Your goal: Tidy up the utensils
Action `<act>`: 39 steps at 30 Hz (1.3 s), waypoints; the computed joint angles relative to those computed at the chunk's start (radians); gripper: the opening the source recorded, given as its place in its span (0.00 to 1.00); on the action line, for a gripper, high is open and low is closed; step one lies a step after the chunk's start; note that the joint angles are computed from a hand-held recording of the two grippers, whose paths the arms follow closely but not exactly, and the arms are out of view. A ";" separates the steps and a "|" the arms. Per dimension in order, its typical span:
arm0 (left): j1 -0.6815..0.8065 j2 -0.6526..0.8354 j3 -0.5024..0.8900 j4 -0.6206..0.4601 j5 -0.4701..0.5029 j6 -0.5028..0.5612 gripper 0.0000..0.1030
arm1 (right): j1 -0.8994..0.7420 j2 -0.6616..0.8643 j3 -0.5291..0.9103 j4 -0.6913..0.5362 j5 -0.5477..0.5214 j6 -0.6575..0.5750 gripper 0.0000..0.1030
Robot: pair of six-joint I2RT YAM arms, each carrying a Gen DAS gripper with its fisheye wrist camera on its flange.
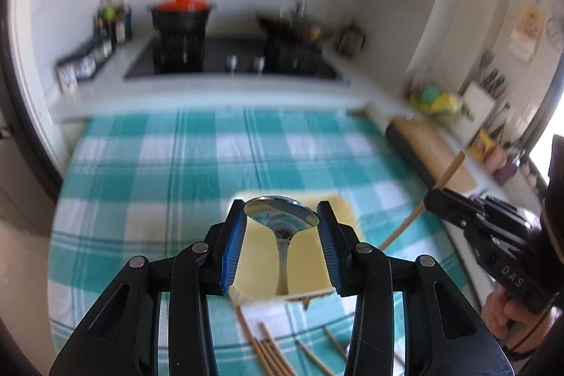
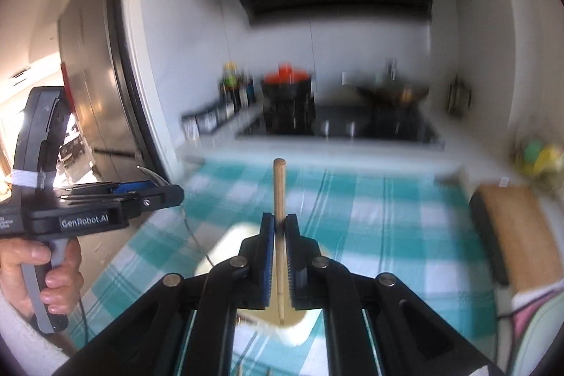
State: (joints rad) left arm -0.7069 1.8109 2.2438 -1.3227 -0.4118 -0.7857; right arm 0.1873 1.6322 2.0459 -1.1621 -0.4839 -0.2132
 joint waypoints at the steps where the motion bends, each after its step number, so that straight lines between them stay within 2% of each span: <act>1: 0.008 0.001 -0.026 0.010 0.017 -0.003 0.40 | 0.007 0.014 -0.010 -0.005 0.014 -0.001 0.06; 6: 0.012 0.016 -0.101 0.037 0.031 -0.038 0.44 | 0.029 0.052 -0.087 0.023 0.047 0.001 0.07; 7: 0.005 0.010 -0.107 0.036 0.018 -0.052 0.57 | 0.032 0.043 -0.106 0.044 0.052 0.006 0.08; 8: -0.006 -0.009 -0.123 0.037 0.004 -0.068 0.73 | 0.029 0.030 -0.122 0.063 0.057 0.010 0.19; 9: -0.023 -0.039 -0.148 0.046 -0.020 -0.079 0.78 | 0.025 0.012 -0.137 0.082 0.055 0.020 0.31; 10: -0.039 -0.064 -0.167 0.047 -0.044 -0.084 0.84 | 0.007 -0.023 -0.171 0.109 0.031 0.032 0.52; 11: -0.064 -0.086 -0.175 0.031 -0.072 -0.092 0.85 | -0.006 -0.044 -0.182 0.119 0.015 0.037 0.58; 15: -0.190 -0.182 -0.257 -0.082 -0.125 -0.167 0.92 | -0.098 -0.149 -0.235 0.054 -0.025 -0.066 0.58; 17: -0.275 -0.240 -0.353 -0.116 -0.142 -0.243 0.95 | -0.157 -0.223 -0.310 0.034 -0.038 -0.144 0.58; 21: -0.509 -0.326 -0.626 -0.152 -0.177 -0.559 0.95 | -0.376 -0.413 -0.567 0.008 -0.115 -0.368 0.58; 24: -0.639 -0.318 -0.774 -0.131 -0.184 -0.792 0.95 | -0.590 -0.514 -0.769 -0.003 -0.166 -0.552 0.59; 28: -0.708 -0.291 -0.898 -0.050 -0.180 -0.961 0.95 | -0.803 -0.549 -0.959 0.004 -0.153 -0.747 0.59; 31: -0.721 -0.279 -0.945 -0.010 -0.196 -1.023 0.95 | -0.881 -0.550 -1.037 0.065 -0.148 -0.791 0.59; 34: -0.703 -0.265 -0.968 -0.001 -0.210 -1.045 0.95 | -0.873 -0.533 -1.094 0.172 -0.106 -0.744 0.59; 39: -0.682 -0.279 -1.044 0.064 -0.212 -1.059 0.95 | -0.848 -0.468 -1.140 0.243 -0.051 -0.694 0.59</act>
